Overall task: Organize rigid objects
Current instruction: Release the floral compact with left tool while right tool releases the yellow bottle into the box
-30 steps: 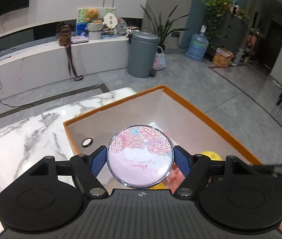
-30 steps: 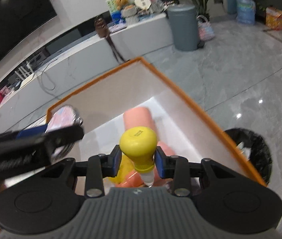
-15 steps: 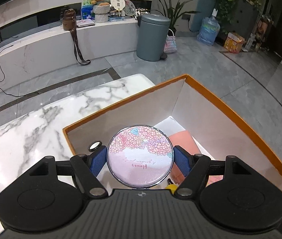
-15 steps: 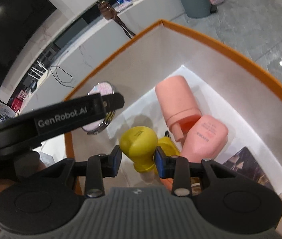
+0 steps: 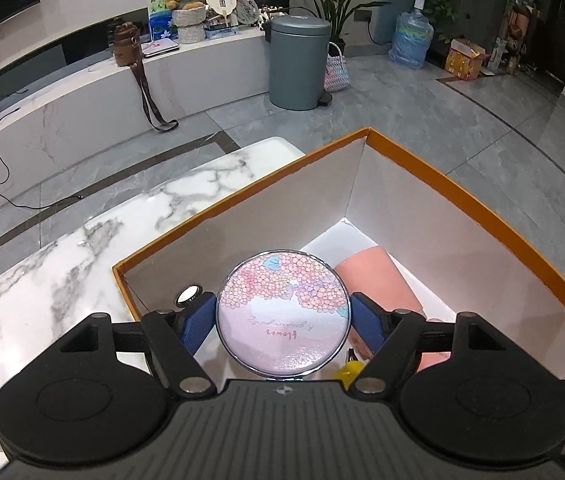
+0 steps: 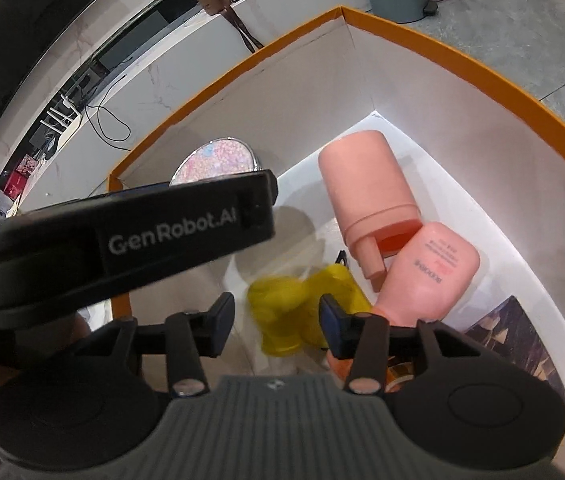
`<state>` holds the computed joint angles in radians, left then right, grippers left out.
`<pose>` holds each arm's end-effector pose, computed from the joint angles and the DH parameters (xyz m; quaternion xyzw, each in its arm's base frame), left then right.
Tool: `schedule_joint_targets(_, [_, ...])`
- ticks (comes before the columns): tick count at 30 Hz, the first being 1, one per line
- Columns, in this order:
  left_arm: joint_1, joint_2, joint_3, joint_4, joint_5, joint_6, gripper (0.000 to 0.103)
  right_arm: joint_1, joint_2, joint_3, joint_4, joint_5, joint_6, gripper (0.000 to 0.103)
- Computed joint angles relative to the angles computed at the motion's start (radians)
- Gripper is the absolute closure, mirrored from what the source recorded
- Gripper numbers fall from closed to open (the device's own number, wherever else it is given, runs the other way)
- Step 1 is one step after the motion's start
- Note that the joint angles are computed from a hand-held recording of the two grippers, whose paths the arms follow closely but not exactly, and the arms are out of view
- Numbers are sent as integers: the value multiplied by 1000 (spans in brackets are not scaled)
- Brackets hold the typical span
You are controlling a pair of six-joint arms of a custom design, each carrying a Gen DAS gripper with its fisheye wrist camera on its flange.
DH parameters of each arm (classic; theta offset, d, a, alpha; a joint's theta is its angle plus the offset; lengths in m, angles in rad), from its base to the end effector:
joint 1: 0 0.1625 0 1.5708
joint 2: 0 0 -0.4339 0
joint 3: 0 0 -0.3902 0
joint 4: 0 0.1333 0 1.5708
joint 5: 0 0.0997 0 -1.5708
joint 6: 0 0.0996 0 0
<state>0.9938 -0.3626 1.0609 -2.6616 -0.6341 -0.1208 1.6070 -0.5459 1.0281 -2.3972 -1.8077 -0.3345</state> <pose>-0.2679 -0.8031 0.0492 0.1122 0.8724 -0.3149 0.3566 0.1404 -0.8385 0.1493 0.1604 -0.9653 0.1509 0.1404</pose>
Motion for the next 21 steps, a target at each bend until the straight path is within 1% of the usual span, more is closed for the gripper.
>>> schedule_joint_targets(4, [0,3,-16,47,-4,-3,15,2,1,-4,0,-6,1,56])
schedule_joint_targets(10, [1,-1,-10,33,-16,-17,13,6,-12,14,-14,-13,-14,56])
schedule_joint_targets(17, [-4,-7,-1,34,-11,-27,13,6,-28,35,-38,-20,-24,56])
schedule_joint_targets(21, [-12,-20,22,11,-4,-18,13,10,-37,49,-59,-26,-34,56])
